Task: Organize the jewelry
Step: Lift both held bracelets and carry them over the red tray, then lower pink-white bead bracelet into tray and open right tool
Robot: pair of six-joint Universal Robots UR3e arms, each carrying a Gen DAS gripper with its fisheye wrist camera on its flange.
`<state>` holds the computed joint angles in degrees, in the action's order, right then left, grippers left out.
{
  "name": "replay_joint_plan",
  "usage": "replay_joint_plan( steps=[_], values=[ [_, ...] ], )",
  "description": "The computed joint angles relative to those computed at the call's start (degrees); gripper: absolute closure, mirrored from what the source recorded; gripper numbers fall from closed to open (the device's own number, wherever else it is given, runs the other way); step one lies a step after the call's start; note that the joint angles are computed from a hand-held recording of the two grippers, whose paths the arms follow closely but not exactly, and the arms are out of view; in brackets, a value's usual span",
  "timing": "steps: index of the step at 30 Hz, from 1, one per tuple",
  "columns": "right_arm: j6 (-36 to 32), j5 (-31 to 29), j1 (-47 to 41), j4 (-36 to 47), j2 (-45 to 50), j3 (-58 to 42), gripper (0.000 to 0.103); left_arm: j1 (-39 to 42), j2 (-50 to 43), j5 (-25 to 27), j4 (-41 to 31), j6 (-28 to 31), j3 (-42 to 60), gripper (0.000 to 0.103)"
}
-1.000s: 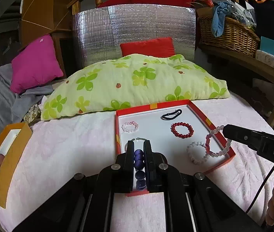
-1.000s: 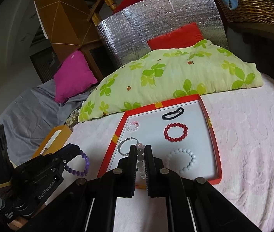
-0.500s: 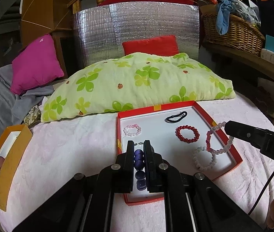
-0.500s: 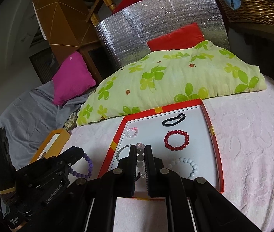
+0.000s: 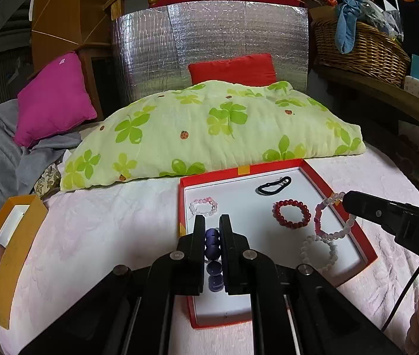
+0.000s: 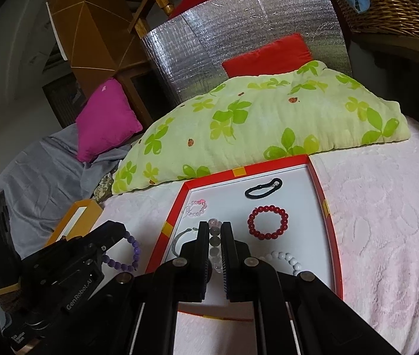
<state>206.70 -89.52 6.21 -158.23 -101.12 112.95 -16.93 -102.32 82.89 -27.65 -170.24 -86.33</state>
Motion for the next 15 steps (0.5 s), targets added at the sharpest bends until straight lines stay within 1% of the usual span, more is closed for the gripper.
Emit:
replay_joint_plan(
  steps=[15],
  values=[
    [-1.3,2.3,-2.8,-0.4,3.8,-1.9,0.094,-1.1,-7.4,1.3,-1.5,-0.5,8.0,0.093]
  ],
)
